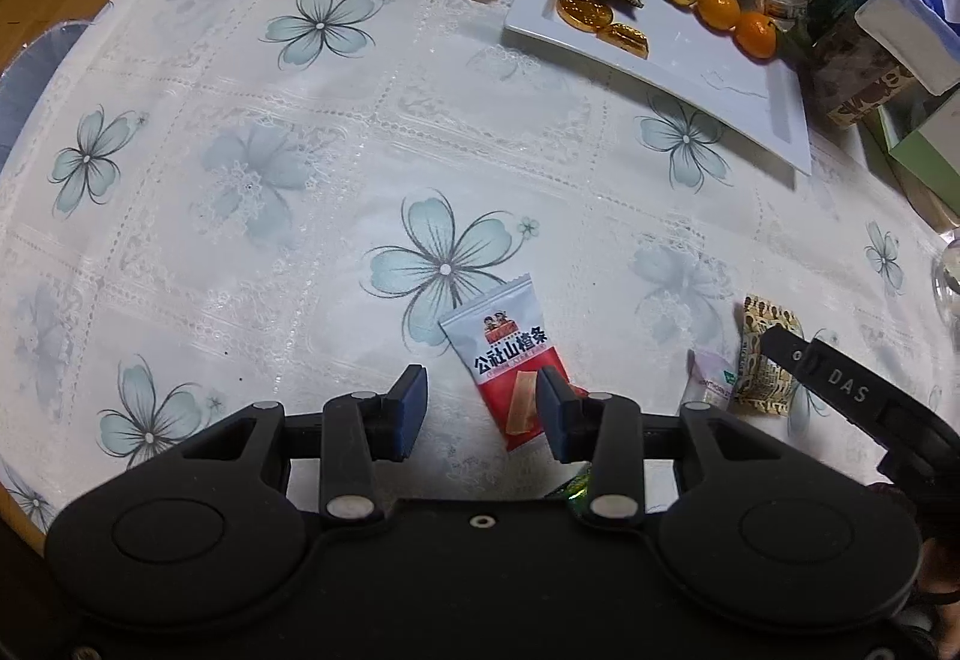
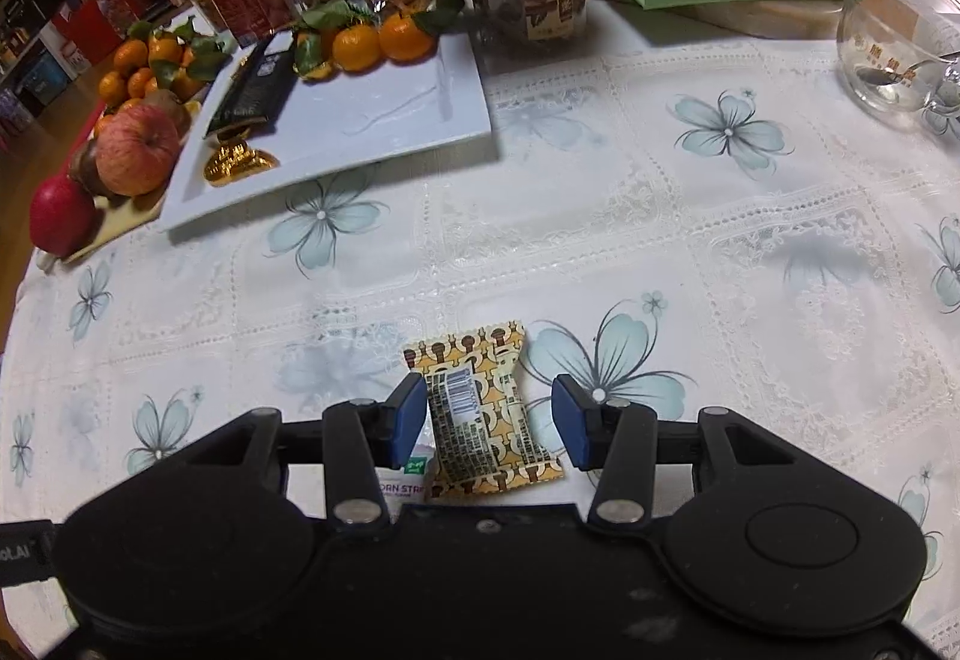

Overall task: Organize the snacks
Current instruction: 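Grasp the red-white hawthorn packet with left tool while right tool grasps brown patterned bar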

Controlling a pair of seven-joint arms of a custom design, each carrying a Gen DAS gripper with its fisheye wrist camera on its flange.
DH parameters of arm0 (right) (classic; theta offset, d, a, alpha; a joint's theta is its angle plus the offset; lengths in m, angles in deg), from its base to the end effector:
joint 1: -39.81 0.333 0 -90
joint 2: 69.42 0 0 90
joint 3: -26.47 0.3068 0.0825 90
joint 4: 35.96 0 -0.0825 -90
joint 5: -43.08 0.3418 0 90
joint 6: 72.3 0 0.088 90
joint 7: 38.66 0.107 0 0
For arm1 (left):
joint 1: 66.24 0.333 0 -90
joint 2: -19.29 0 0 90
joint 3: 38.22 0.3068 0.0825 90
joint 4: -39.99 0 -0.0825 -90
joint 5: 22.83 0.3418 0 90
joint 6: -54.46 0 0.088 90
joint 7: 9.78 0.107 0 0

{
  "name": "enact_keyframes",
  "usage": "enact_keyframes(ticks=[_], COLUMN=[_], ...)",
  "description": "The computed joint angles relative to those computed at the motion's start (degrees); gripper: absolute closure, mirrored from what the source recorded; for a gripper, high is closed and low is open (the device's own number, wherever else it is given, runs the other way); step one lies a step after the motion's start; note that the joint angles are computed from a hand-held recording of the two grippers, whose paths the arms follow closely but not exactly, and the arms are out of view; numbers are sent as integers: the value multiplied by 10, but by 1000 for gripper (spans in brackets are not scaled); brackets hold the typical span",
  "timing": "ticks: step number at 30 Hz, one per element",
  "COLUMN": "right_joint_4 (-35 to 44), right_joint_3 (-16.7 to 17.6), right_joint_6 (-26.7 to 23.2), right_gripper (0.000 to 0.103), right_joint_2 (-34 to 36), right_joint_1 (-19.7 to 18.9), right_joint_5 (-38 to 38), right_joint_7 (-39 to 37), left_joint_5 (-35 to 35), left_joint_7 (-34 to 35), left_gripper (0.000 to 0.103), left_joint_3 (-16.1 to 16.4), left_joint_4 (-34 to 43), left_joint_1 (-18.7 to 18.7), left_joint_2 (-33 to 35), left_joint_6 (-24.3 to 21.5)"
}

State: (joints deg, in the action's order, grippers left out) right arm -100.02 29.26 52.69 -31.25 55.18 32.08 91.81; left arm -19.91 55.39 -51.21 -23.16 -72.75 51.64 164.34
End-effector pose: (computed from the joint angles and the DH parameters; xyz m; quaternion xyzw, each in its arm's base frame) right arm 0.6980 0.2092 0.4676 -0.5694 0.7947 -0.1246 0.1695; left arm 0.6675 -0.1831 0.5220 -0.7453 0.6528 -0.1339 0.0210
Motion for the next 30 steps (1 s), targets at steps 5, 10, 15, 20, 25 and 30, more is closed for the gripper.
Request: enact_keyframes(ticks=[5, 10, 15, 20, 25, 30], right_joint_4=[9, 8, 6, 5, 6, 5], right_joint_3=[1, 4, 5, 5, 3, 3], right_joint_6=[-9, -9, -11, -14, -19, -22], right_gripper=[54, 54, 54, 54, 54, 54], right_joint_2=[10, 9, 6, 4, 2, 2], right_joint_1=[-1, -2, -7, -7, -4, -3], right_joint_5=[5, 10, 19, 21, 14, 13], right_joint_7=[0, -5, -4, -4, -9, -11], left_joint_5=[4, 19, 53, 76, 76, 61], left_joint_7=[-13, -41, -50, -50, -42, -29], left_gripper=[55, 55, 55, 53, 50, 50], left_joint_3=[1, 6, 12, 23, 19, 14], left_joint_4=[-6, 12, 54, 127, 94, 77], left_joint_1=[-6, -19, -45, -68, -62, -47], left_joint_2=[3, 19, 50, 95, 77, 67], left_joint_6=[22, 33, 8, -59, -49, -63])
